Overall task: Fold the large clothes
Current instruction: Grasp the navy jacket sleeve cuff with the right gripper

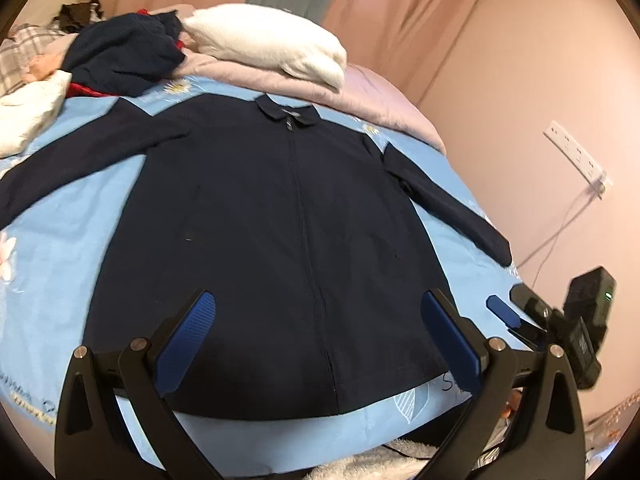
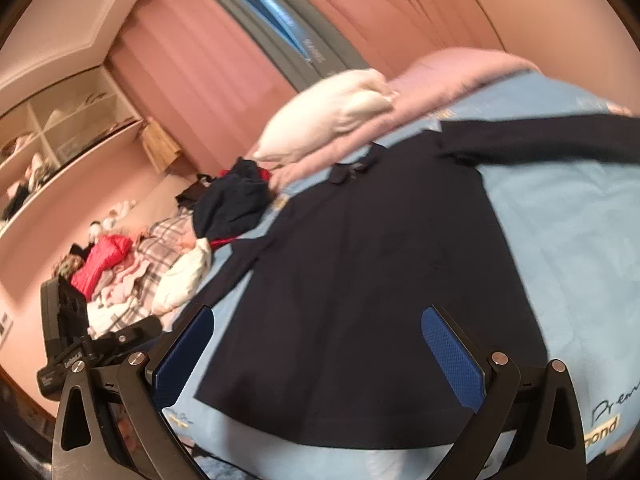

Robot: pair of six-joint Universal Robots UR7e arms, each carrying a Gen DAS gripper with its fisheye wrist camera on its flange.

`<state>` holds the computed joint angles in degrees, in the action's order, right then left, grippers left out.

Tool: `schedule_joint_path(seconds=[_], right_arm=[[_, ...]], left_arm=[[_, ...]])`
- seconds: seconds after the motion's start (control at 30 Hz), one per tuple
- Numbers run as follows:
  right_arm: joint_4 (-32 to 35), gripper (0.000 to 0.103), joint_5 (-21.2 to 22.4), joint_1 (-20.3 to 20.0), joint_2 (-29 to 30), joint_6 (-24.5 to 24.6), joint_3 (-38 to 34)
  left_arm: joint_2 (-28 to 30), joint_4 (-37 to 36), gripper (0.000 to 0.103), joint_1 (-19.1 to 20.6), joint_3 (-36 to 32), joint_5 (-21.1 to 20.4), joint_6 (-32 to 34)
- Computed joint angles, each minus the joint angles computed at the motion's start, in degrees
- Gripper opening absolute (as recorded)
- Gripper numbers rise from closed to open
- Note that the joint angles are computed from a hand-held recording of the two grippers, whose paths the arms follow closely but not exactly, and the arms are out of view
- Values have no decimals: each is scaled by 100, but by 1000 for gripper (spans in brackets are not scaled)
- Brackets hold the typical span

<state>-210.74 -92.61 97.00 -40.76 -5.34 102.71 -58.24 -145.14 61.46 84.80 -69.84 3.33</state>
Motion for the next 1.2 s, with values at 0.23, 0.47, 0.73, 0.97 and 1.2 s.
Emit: schedule_joint_path(seconds=[0.23, 0.47, 0.73, 0.97, 1.2], right_arm=[[-1213, 103, 698, -870, -112, 1358, 285], [-994, 103, -562, -1209, -409, 1930, -225], [366, 103, -654, -1532, -242, 2538, -1546], [513, 103, -933, -1548, 122, 2908, -2361], [500, 45, -1069, -1690, -40, 3201, -2233]], left_arm=[[514, -80, 103, 554, -533, -1999, -578], [1218, 870, 103, 469, -1704, -1495, -632], [1893, 1543, 103, 516, -2725, -1390, -807], [2217, 1711, 103, 463, -3204, -1102, -621], [2362, 1903, 103, 510, -3486, -894, -648]])
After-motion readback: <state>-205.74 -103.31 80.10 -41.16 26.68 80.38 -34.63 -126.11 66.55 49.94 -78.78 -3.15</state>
